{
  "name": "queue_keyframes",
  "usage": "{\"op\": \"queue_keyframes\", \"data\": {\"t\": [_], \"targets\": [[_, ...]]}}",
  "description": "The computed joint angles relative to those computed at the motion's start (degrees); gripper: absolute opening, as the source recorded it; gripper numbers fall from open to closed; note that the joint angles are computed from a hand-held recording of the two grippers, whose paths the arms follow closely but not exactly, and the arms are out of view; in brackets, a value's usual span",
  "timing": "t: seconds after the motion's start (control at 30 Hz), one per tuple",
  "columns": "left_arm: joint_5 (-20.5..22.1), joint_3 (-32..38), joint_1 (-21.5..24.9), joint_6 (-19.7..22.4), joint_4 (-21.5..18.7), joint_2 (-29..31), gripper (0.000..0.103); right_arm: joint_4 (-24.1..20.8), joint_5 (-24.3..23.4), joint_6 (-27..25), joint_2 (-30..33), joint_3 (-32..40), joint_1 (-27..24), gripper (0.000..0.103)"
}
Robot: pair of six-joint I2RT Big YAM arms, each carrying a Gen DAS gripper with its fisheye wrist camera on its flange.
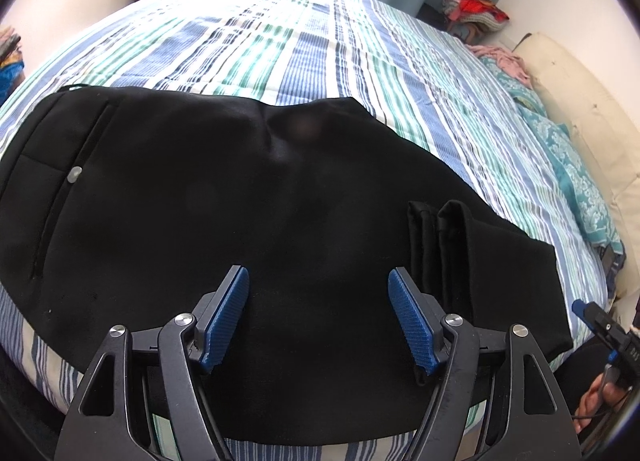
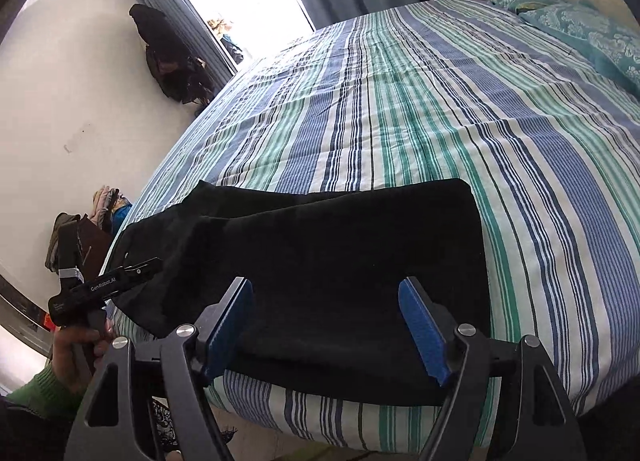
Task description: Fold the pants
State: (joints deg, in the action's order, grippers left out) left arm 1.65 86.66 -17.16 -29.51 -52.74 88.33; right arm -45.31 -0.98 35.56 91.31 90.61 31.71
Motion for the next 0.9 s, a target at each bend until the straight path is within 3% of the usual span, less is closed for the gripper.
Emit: {"op": "queue_keyframes", "data": {"t": [0.9], "targets": [[-1.4, -0.2, -0.3, 0.5, -0.2, 0.1, 0.079, 1.7, -1.2, 2.5, -0.5, -2.0, -0.5, 0.076]]}}
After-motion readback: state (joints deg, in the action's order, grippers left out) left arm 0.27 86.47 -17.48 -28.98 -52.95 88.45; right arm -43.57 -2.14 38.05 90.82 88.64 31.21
